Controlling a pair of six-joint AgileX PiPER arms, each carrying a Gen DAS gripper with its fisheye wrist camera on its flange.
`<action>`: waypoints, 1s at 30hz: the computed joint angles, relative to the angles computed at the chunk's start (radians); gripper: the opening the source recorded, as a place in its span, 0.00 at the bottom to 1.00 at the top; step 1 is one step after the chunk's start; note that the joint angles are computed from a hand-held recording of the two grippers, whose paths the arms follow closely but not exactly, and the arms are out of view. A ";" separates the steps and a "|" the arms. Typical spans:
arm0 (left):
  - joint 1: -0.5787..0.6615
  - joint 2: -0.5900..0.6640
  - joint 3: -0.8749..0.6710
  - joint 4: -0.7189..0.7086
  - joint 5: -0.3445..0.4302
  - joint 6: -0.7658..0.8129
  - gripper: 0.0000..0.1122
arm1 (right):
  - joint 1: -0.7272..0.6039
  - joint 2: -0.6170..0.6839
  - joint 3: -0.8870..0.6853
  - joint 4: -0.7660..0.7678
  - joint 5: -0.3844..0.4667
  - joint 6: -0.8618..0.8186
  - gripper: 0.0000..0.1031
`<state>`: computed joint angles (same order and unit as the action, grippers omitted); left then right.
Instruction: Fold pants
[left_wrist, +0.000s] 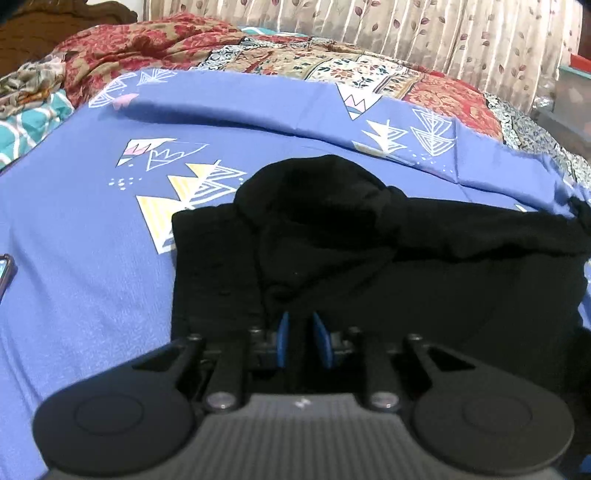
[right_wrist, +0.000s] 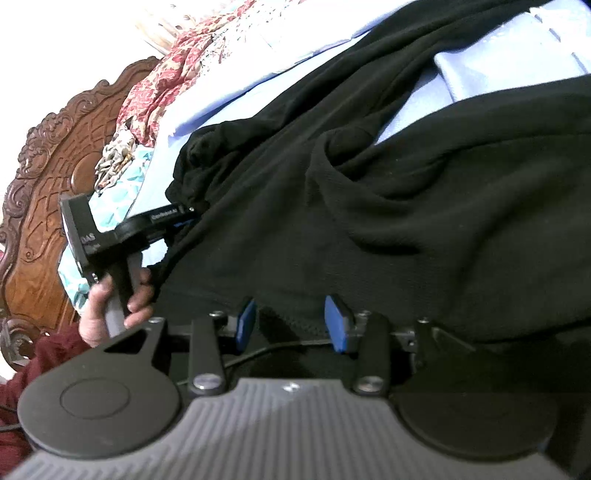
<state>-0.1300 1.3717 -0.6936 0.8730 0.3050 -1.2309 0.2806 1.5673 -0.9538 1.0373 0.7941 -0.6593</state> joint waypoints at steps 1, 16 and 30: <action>0.009 -0.002 0.001 -0.028 -0.010 0.027 0.17 | -0.016 -0.002 -0.010 -0.008 0.022 0.012 0.43; 0.012 -0.004 0.005 -0.010 -0.026 0.056 0.26 | -0.363 0.070 -0.414 -0.274 -0.073 0.293 0.43; 0.032 -0.005 0.014 -0.053 -0.064 0.115 0.31 | -0.363 0.731 -1.304 -0.898 -0.075 1.044 0.38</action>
<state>-0.0978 1.3670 -0.6798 0.8203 0.2414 -1.1160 -0.0822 2.2983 -2.2574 0.1397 0.7188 0.3842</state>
